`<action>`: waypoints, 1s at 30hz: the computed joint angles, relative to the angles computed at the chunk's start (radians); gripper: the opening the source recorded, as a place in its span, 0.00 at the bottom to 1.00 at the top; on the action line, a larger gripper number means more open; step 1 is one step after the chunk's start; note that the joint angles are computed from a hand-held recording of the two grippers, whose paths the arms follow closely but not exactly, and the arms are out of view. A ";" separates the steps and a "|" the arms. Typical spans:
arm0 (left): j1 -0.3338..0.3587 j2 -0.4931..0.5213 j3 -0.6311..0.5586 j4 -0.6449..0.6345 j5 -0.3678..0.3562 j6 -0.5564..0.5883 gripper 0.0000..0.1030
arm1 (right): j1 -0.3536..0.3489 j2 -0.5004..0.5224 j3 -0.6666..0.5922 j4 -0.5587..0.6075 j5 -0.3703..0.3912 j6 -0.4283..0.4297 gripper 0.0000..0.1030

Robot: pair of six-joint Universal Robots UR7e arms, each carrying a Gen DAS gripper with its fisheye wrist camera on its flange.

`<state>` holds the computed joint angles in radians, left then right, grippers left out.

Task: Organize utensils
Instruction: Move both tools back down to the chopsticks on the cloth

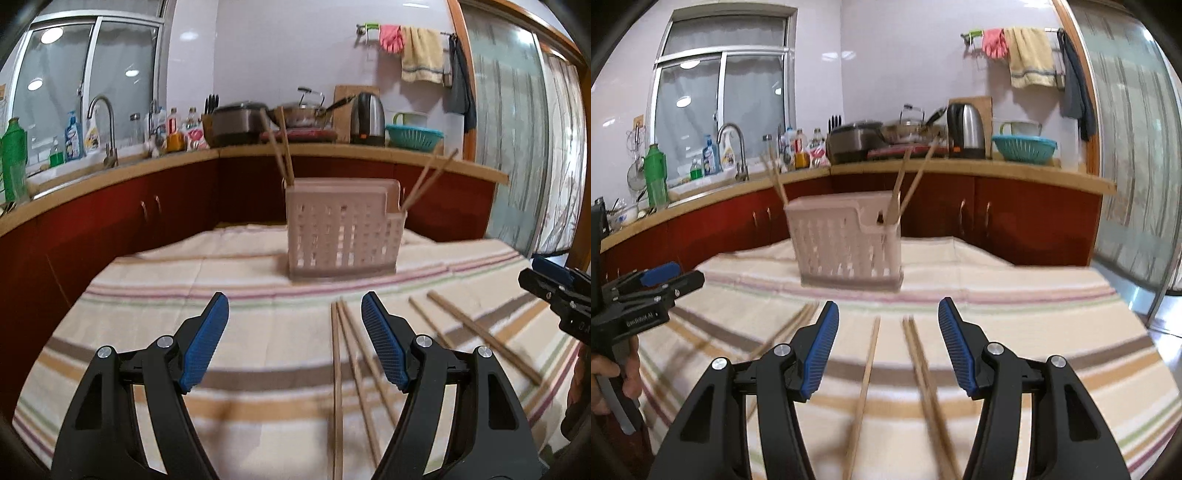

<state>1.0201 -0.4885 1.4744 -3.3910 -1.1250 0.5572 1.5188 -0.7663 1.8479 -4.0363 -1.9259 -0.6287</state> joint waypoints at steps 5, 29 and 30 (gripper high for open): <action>0.005 -0.027 0.076 -0.007 0.022 -0.010 0.71 | -0.010 0.015 0.059 -0.021 -0.012 0.001 0.52; 0.029 -0.036 0.152 0.166 0.078 -0.079 0.48 | -0.053 0.025 0.151 0.095 -0.045 0.043 0.23; 0.030 -0.035 0.151 0.170 0.078 -0.080 0.48 | -0.051 0.026 0.150 0.093 -0.049 0.041 0.21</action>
